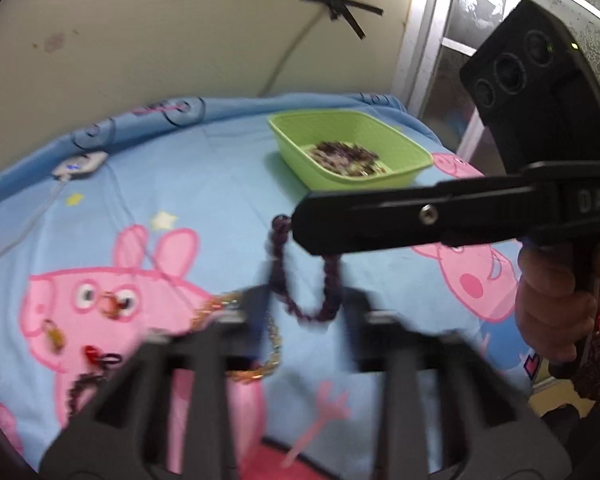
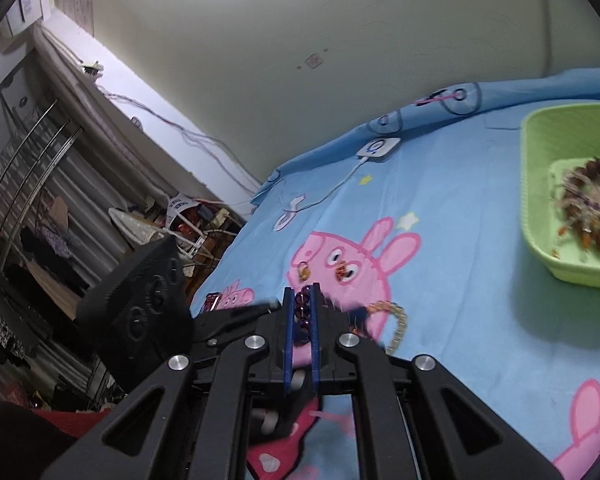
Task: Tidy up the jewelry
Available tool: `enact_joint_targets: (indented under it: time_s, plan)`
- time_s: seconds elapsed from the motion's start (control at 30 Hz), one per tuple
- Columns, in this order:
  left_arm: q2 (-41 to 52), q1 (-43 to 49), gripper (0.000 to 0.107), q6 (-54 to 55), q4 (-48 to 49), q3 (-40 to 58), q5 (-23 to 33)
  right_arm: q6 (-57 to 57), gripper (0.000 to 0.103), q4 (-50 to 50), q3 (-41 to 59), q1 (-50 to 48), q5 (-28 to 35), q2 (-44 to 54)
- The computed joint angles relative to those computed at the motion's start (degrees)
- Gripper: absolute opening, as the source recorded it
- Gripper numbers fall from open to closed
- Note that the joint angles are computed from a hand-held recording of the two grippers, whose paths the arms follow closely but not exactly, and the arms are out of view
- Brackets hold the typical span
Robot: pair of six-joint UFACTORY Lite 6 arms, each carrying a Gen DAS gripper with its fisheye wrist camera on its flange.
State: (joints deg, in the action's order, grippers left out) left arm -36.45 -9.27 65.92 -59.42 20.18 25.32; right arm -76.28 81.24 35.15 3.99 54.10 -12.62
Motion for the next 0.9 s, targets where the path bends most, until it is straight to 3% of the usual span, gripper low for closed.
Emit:
enact_joint_targets:
  time_s: [0.17, 0.3, 0.4, 0.53, 0.7, 0.8, 0.87, 0.9]
  plan:
    - [4.39, -4.00, 0.007, 3.03, -6.16, 1.05, -2.68, 2.97, 0.000, -3.82, -2.16, -1.12, -7.88, -6.02]
    - [6.75, -6.08, 0.007, -1.53, -2.27, 4.24, -4.17, 3.09, 0.000, -5.27, -2.86, 0.36, -13.59, -9.65]
    - [10.20, -9.19, 0.007, -8.09, 3.90, 10.13, -5.79, 0.97, 0.000, -5.33, -2.46, -1.71, -14.13, -11.99]
    - [16.54, -14.60, 0.007, -18.49, 13.47, 20.00, -7.65, -2.18, 0.000, -5.40, 0.59, -9.99, -10.42, -12.03]
    - [31.01, -20.60, 0.007, -27.20, 20.86, 35.69, -9.22, -6.00, 0.000, -5.18, 5.94, -19.18, -8.43, -7.45]
    - [40.53, -21.91, 0.007, -33.31, 25.79, 44.18, -8.90, -9.59, 0.000, -3.36, 7.48, -19.74, -12.57, -3.47]
    - [47.72, -22.07, 0.009, -43.93, 34.83, 50.21, -6.86, -14.14, 0.000, 1.55, 6.37, -17.03, -21.03, -1.24]
    - [49.56, -21.87, 0.009, -46.95, 37.02, 51.48, -6.17, -15.71, 0.007, 3.51, 6.04, -15.36, -24.94, -0.33]
